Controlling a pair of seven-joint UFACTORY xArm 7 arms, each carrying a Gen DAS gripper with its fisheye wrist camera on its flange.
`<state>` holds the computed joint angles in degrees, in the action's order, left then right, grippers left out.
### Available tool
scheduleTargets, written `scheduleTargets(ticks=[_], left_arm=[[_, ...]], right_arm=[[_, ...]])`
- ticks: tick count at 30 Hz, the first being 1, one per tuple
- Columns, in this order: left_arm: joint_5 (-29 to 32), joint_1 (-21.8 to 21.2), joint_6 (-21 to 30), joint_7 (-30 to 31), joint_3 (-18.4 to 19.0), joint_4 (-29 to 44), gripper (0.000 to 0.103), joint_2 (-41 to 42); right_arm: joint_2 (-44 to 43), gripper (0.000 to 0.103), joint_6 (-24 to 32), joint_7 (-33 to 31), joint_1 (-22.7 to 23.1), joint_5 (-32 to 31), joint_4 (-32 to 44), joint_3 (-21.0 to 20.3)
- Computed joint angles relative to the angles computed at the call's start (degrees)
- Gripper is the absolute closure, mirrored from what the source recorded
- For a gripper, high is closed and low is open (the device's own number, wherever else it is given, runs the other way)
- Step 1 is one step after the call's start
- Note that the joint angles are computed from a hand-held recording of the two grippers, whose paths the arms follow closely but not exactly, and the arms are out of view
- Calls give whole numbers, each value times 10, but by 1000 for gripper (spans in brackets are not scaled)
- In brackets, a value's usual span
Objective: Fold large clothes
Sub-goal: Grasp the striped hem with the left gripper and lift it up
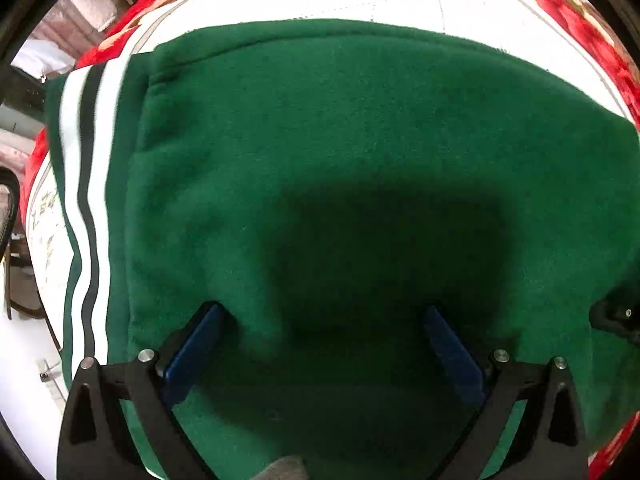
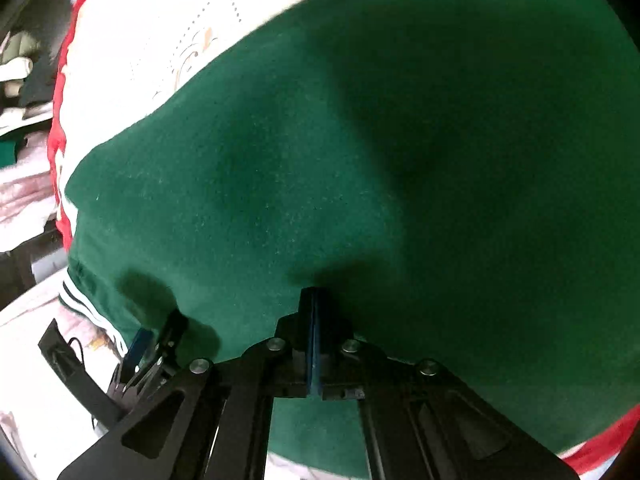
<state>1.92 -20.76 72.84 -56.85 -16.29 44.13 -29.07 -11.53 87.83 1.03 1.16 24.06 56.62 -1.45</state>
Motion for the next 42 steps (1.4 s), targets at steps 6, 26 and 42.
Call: scheduleTargets(ticks=[6,26,42], left_arm=[[-41,1,76,-92,-15,-16,0,-137],[-83,94,18,-356,-51,-247,57,-488],[-94,58,-181,-331,11,-394,47,-649]], right_arm=[[-32,98,-15,-24,13,-97,29,26],[-69,79,-12,-50,9,-35,-6,-24],[-120,79,10,-76,-12,-34,-63,-23]])
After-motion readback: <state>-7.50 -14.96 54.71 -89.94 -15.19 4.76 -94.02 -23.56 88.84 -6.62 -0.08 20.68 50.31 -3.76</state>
